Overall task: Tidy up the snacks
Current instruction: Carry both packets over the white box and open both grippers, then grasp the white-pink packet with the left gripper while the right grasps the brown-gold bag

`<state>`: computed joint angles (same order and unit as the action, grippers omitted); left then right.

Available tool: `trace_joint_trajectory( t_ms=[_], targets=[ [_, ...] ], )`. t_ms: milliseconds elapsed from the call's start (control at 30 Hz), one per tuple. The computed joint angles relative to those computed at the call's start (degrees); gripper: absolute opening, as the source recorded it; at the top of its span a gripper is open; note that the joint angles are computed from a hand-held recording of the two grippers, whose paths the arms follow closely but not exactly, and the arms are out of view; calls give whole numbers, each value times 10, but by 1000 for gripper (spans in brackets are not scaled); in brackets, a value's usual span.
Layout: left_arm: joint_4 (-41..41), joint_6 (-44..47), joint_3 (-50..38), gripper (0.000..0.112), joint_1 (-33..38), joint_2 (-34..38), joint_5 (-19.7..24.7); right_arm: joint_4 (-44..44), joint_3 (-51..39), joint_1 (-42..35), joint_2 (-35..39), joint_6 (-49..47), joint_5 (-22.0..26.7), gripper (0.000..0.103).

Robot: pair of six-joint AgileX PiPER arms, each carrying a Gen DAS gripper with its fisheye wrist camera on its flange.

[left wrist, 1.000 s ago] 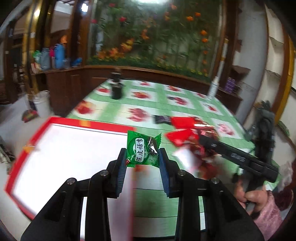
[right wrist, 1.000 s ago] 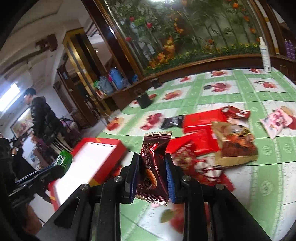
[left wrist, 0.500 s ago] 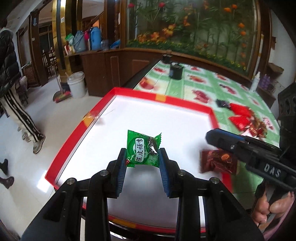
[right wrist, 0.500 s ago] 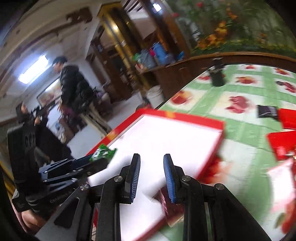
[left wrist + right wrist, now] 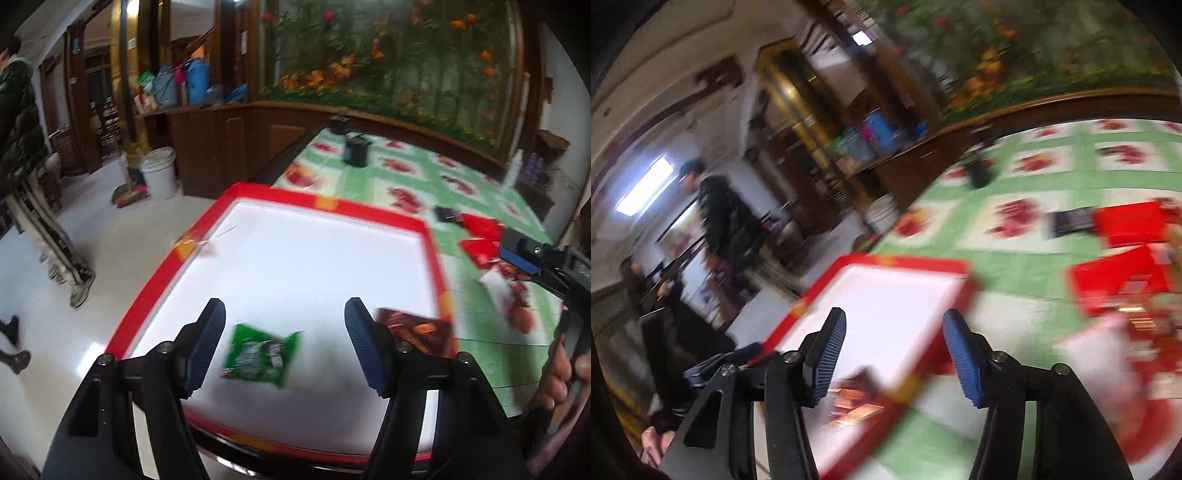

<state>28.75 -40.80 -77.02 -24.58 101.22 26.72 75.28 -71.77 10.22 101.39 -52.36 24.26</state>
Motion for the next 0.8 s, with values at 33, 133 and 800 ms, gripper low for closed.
trace_joint_trajectory(
  t_ms=[33, 133, 800],
  targets=[
    [-2, 6, -3, 67, -9, -2, -3, 7, 22, -22, -16, -8, -3, 59],
    [1, 22, -18, 74, -46, 0, -4, 24, 88, -101, -66, -34, 8, 60],
    [-19, 81, -174, 75, -136, 89, 97, -147, 35, -300, -27, 132, 82, 70]
  ],
)
